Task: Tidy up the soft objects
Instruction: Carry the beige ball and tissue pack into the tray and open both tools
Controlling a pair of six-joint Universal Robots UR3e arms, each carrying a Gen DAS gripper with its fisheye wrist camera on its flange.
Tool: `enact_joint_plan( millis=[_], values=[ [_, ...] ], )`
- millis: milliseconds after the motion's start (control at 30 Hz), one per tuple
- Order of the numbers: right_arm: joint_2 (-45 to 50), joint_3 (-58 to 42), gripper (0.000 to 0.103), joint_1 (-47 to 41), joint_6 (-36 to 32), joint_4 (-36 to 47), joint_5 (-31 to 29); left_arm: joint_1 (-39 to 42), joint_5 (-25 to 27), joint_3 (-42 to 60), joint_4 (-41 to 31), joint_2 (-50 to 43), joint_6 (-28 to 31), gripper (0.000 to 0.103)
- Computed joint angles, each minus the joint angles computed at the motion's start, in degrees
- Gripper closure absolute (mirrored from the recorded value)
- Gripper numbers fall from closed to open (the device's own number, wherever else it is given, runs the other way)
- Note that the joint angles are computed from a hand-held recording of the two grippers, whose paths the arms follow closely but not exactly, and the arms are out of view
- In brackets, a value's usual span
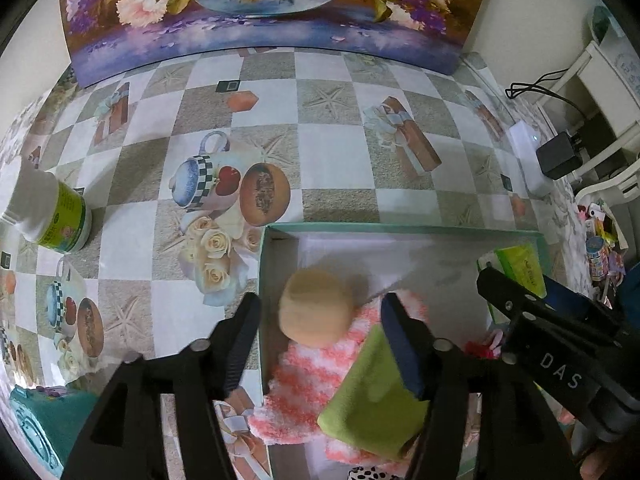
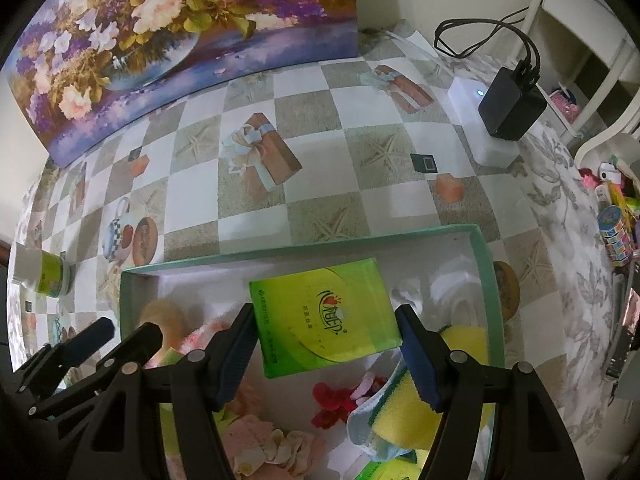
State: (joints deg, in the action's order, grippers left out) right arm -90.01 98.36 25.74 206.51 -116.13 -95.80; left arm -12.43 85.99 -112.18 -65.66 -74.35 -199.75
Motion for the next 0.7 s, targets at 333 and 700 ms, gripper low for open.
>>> enact_joint_plan(
  millis=[333,700],
  values=[
    [-0.25,-1.43,0.020,0.19,0.52,1.32,-1.54,0.51,0.66,1.37,-1.46,0.95,-0.19,0.035],
    [0.66,-2.90,0.000,1.09,1.89,2.22,-4.68,3.69,4.84,-0.99,-0.80,3.92,-2.45,0.008]
  ],
)
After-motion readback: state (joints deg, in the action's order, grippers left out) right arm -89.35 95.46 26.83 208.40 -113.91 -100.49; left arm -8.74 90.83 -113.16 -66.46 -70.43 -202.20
